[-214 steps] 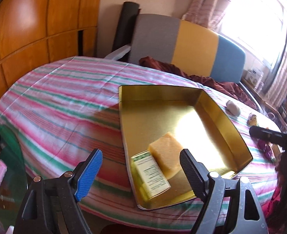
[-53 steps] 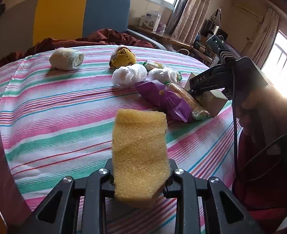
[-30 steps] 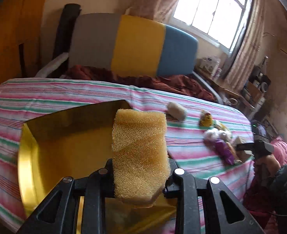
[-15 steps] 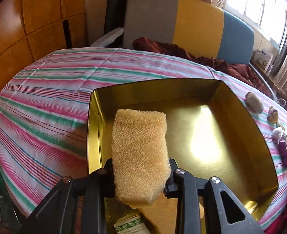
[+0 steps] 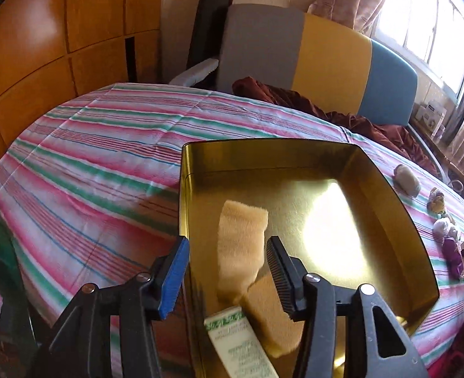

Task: Organize objects
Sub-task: 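Carry the cream barcode box to the gold tray and release it with the right gripper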

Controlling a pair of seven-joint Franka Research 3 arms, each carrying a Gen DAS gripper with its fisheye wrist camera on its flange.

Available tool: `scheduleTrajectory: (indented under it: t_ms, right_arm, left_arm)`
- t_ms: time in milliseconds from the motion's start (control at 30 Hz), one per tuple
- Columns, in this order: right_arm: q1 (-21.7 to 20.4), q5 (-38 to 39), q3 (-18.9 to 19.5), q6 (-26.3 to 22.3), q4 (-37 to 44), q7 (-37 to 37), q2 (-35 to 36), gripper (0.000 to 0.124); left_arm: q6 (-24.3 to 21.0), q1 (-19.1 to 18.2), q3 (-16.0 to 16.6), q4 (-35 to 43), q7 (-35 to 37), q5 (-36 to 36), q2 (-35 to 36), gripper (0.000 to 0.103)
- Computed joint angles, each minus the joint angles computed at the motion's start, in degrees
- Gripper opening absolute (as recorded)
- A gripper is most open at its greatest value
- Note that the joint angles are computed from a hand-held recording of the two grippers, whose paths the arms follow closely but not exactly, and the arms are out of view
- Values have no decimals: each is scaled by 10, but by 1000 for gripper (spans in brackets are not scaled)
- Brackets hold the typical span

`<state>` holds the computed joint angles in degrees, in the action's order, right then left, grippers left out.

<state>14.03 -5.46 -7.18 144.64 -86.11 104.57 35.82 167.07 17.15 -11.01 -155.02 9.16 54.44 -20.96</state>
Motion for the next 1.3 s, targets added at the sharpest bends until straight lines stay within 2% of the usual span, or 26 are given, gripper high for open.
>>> scheduleTrajectory:
  t_ms: [67, 200, 333, 433, 500, 600, 733, 900, 1133, 1233, 1300]
  right_arm:
    - [-8, 15, 6, 36, -23, 2, -15, 51]
    - [-22, 58, 31, 149, -95, -32, -63, 51]
    - [-9, 82, 45, 207, -149, -60, -112, 51]
    - [-40, 151, 116, 220, -161, -146, -135, 51]
    - [-57, 208, 171, 212, -159, -228, -145, 51]
    - [-49, 260, 225, 189, -146, -322, -150, 51]
    - [-11, 297, 263, 139, -113, -405, -133, 51]
    - [80, 272, 234, 67, -38, -396, -74, 51]
    - [187, 220, 174, -33, 128, -311, 48, 51]
    - [216, 200, 163, -58, 203, -270, 98, 52]
    - [215, 212, 177, -74, 246, -263, 127, 60]
  left_arm:
    - [-6, -13, 4, -20, 8, -16, -25, 51]
    - [-11, -25, 5, -59, 22, -50, -71, 51]
    - [-14, -24, -2, -84, 46, -78, -103, 51]
    - [-9, -14, -13, -96, 48, -93, -114, 51]
    - [-3, -9, -18, -99, 51, -102, -118, 51]
    - [7, 3, -33, -102, 53, -105, -123, 51]
    - [13, 13, -44, -106, 56, -110, -127, 51]
    - [26, 18, -46, -111, 60, -124, -121, 51]
    - [46, 21, -47, -116, 74, -148, -110, 51]
    - [51, 21, -46, -119, 81, -161, -108, 51]
    - [54, 23, -46, -122, 84, -170, -111, 51]
